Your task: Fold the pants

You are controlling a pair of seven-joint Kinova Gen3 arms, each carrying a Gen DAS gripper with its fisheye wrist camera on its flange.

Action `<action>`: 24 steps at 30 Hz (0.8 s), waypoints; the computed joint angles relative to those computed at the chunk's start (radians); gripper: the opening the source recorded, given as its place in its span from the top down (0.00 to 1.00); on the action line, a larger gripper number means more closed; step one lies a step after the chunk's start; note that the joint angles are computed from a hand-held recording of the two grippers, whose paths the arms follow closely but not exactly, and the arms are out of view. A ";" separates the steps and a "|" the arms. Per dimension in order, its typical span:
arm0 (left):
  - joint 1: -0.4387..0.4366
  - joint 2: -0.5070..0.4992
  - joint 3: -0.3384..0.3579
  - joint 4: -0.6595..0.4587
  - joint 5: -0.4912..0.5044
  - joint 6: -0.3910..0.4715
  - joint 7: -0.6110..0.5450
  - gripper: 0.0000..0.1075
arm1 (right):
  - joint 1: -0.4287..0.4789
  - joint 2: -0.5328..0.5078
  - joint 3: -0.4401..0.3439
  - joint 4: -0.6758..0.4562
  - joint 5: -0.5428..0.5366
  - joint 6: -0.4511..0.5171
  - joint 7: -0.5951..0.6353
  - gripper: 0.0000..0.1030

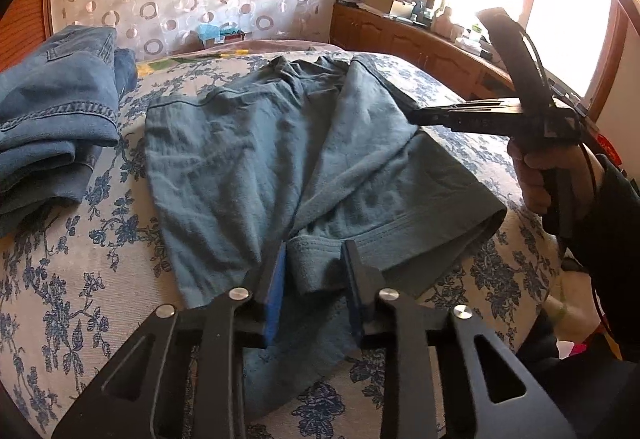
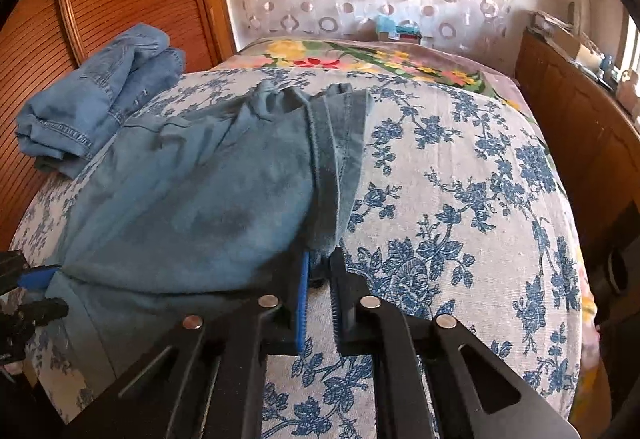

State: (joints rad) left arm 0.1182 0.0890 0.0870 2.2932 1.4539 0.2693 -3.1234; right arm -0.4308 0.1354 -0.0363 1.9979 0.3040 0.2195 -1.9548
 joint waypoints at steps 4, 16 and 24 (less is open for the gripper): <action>-0.008 -0.001 -0.006 -0.001 0.008 0.017 -0.013 0.84 | -0.054 -0.039 0.049 0.042 0.086 -0.040 -0.105 0.93; -0.028 -0.101 -0.034 0.061 0.086 0.093 -0.094 0.92 | -0.005 -0.097 -0.034 0.018 0.205 -0.076 -0.177 0.93; -0.083 -0.157 -0.051 0.112 0.096 0.154 -0.121 0.92 | -0.070 -0.047 -0.038 -0.089 0.284 -0.037 -0.222 0.93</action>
